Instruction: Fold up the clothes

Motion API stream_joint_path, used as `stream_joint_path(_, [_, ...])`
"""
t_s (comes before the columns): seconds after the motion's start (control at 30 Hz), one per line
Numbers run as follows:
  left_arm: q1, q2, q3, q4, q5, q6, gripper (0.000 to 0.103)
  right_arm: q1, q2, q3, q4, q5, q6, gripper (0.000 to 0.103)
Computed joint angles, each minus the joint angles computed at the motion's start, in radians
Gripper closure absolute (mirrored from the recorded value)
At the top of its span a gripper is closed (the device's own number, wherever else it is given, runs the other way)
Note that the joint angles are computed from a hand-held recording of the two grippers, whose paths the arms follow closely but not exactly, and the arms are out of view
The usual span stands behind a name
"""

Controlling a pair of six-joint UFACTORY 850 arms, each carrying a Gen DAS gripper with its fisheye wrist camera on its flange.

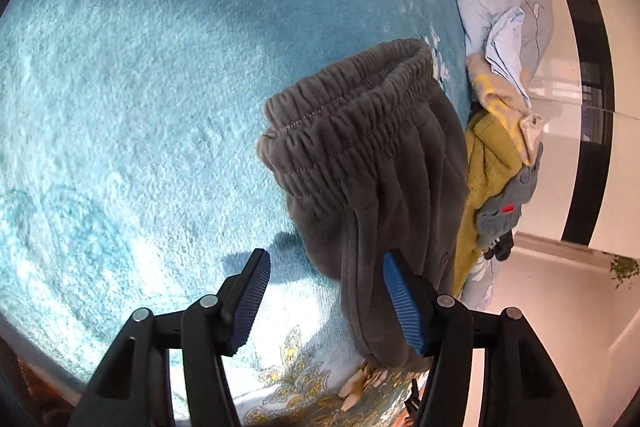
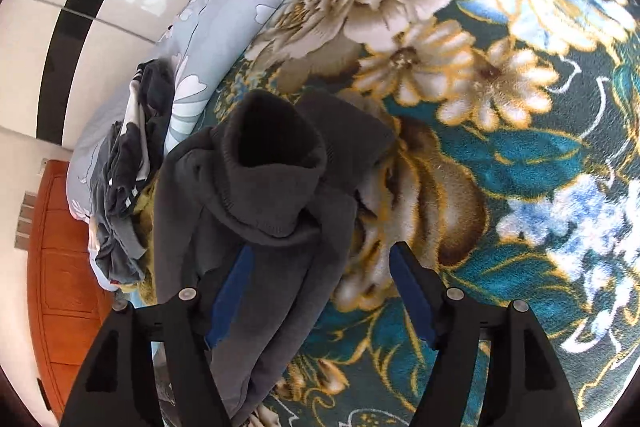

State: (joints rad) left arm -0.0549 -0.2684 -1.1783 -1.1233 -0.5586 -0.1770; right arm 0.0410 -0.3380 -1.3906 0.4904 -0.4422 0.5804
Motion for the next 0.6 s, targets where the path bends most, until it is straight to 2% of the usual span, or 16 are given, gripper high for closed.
stream_joint_path(0.07, [-0.016, -0.007, -0.002, -0.024, 0.054, 0.033, 0.038, -0.007, -0.007, 0.019, 0.115, 0.07, -0.058, 0.022])
stream_joint_path(0.13, [-0.036, -0.015, -0.009, -0.01, 0.112, 0.05, 0.037, -0.01, -0.024, 0.019, 0.223, 0.113, -0.135, 0.022])
stream_joint_path(0.17, [-0.043, -0.019, -0.011, -0.005, 0.135, 0.055, 0.037, -0.011, -0.037, 0.004, 0.216, 0.11, -0.148, 0.022])
stream_joint_path(0.27, [-0.057, -0.026, -0.009, -0.009, 0.196, 0.061, 0.032, -0.004, -0.079, -0.054, 0.036, 0.101, -0.031, 0.022])
stream_joint_path(0.43, [-0.04, -0.024, 0.011, -0.15, 0.207, 0.111, 0.034, -0.006, -0.103, -0.083, -0.029, 0.127, 0.123, 0.022])
stream_joint_path(0.47, [-0.037, -0.022, 0.016, -0.173, 0.206, 0.12, 0.034, -0.006, -0.104, -0.086, -0.013, 0.128, 0.125, 0.028])
stream_joint_path(0.5, [-0.034, -0.019, 0.019, -0.188, 0.203, 0.124, 0.034, -0.005, -0.106, -0.093, -0.008, 0.119, 0.132, 0.044])
stream_joint_path(0.53, [-0.034, -0.016, 0.022, -0.194, 0.205, 0.126, 0.034, -0.002, -0.11, -0.109, -0.045, 0.093, 0.167, 0.054])
stream_joint_path(0.57, [-0.035, -0.012, 0.024, -0.188, 0.211, 0.121, 0.035, 0.001, -0.116, -0.128, -0.087, 0.062, 0.203, 0.068])
stream_joint_path(0.6, [-0.037, -0.011, 0.022, -0.145, 0.218, 0.078, 0.038, 0.003, -0.12, -0.145, -0.127, 0.034, 0.233, 0.074])
